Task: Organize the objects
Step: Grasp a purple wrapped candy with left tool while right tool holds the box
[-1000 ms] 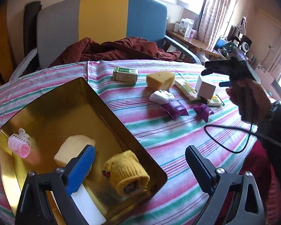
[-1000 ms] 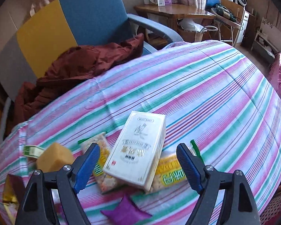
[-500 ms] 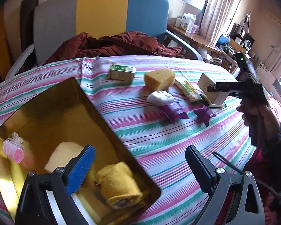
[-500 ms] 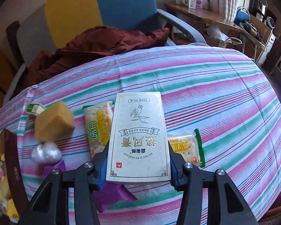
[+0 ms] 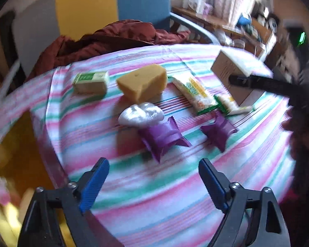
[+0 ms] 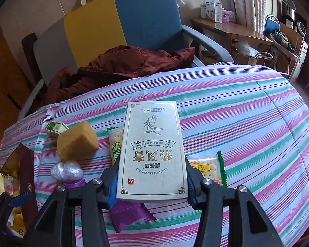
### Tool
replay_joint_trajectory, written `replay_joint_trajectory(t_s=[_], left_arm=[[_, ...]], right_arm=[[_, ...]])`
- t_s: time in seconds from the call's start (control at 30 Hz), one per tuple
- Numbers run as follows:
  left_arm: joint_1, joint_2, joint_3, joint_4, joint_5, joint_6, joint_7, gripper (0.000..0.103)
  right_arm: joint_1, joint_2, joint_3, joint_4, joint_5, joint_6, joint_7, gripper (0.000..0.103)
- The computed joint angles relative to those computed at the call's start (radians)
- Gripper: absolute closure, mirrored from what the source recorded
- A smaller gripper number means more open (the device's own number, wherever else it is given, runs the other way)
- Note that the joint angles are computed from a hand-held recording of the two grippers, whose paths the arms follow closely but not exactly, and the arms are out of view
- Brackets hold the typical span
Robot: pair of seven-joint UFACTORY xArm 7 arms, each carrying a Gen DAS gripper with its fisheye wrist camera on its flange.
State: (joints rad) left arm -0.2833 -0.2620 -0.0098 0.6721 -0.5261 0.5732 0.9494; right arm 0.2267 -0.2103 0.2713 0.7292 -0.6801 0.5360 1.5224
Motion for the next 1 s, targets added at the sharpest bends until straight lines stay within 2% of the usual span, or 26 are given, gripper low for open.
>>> replay_joint_trajectory(t_s=[0.17,0.27,0.33,0.37,0.4,0.47,0.5,0.57,0.63,0.67,0.7,0.77,1.0], left_arm=[[-0.029,0.087,-0.041,0.012,0.041,-0.107,0.040,0.024],[-0.048,0.134,-0.051,0.028,0.014,-0.156,0.103,0.025],[-0.046,0.158,-0.062,0.045,0.017,-0.139,0.105,0.025],[-0.040,0.168,-0.070,0.054,0.036,-0.120,0.091,0.029],[-0.034,0.175,-0.077,0.062,0.058,-0.091,0.071,0.039],[-0.047,0.172,-0.059,0.071,0.046,-0.003,0.086,0.044],[-0.030,0.152,-0.081,0.050,0.021,-0.007,0.123,0.044],[-0.037,0.127,-0.085,0.020,0.011,-0.035,0.156,0.044],[-0.034,0.130,-0.082,0.027,0.017,-0.024,0.135,0.044],[-0.029,0.137,-0.083,0.036,0.030,-0.019,0.107,0.040],[-0.022,0.148,-0.084,0.050,0.045,-0.010,0.069,0.032],[-0.010,0.162,-0.075,0.080,0.027,0.019,0.033,0.023],[0.030,0.220,-0.078,0.170,-0.010,0.118,-0.067,0.025]], right_arm=[[-0.004,-0.014,0.000,-0.011,-0.004,-0.019,0.010,0.052],[-0.012,-0.026,0.001,-0.022,-0.002,-0.033,0.011,0.052],[-0.018,-0.032,0.007,-0.026,-0.007,-0.038,0.016,0.052],[-0.021,-0.034,0.009,-0.027,-0.009,-0.038,0.017,0.052],[-0.023,-0.036,0.011,-0.028,-0.011,-0.039,0.018,0.052],[-0.027,-0.040,0.015,-0.030,-0.015,-0.040,0.019,0.052],[-0.029,-0.041,0.017,-0.031,-0.017,-0.041,0.020,0.052],[-0.031,-0.043,0.020,-0.030,-0.020,-0.043,0.016,0.052],[-0.031,-0.041,0.023,-0.026,-0.022,-0.043,0.011,0.052],[-0.031,-0.039,0.024,-0.024,-0.023,-0.041,0.010,0.052],[-0.030,-0.037,0.025,-0.023,-0.024,-0.040,0.008,0.052],[-0.028,-0.035,0.024,-0.021,-0.021,-0.038,0.005,0.052],[-0.020,-0.026,0.023,-0.013,-0.014,-0.022,-0.008,0.052]])
